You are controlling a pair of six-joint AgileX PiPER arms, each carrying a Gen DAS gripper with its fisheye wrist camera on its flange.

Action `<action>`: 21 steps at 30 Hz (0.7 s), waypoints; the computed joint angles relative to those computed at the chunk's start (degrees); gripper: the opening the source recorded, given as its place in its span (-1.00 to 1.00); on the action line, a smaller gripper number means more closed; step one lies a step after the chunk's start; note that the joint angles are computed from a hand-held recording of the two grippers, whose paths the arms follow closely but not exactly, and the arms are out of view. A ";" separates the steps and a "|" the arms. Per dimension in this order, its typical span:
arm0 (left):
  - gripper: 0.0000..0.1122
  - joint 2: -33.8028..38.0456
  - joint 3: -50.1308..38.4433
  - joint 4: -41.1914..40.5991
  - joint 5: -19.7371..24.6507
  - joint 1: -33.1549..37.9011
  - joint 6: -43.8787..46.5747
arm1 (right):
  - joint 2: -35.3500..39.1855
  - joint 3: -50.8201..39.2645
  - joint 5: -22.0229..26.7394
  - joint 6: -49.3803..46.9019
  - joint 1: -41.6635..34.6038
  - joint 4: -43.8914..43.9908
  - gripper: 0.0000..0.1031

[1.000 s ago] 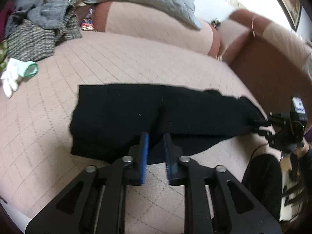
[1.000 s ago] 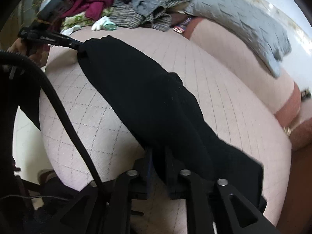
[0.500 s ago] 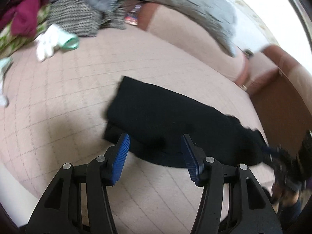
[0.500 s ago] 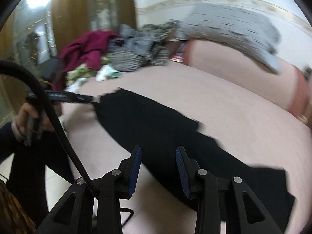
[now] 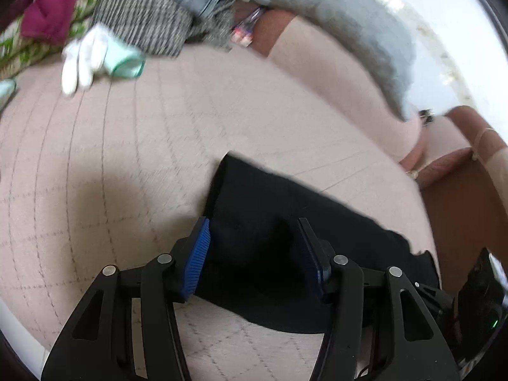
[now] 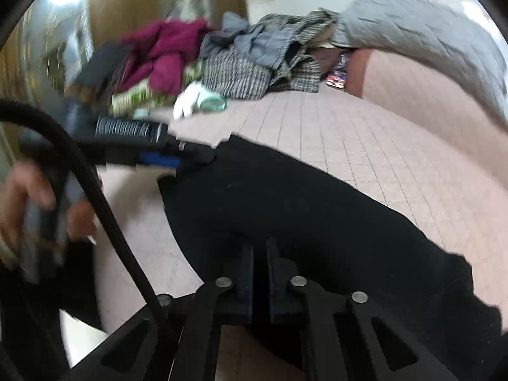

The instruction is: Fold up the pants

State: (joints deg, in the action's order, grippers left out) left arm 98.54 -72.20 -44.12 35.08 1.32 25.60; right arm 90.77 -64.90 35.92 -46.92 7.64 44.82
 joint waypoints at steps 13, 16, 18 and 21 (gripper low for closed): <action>-0.15 -3.55 5.05 24.17 -9.17 -3.88 -19.50 | -4.62 8.85 -3.79 0.83 3.62 2.68 -0.60; -0.15 -6.47 7.59 36.56 -15.11 -5.22 -31.93 | -7.57 6.76 2.36 2.88 -0.75 0.03 -0.27; -0.15 -7.82 9.12 36.27 -17.63 -5.43 -31.45 | -10.64 7.46 3.11 1.50 -5.43 2.01 -0.27; -0.15 -8.69 10.29 24.87 -19.10 -6.55 -18.44 | -11.42 5.60 4.45 5.99 -15.05 1.04 -0.27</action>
State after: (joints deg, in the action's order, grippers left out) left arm 89.85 -61.91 -19.26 15.99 -5.23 7.17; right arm 79.35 -59.29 40.37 -40.93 -7.41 45.86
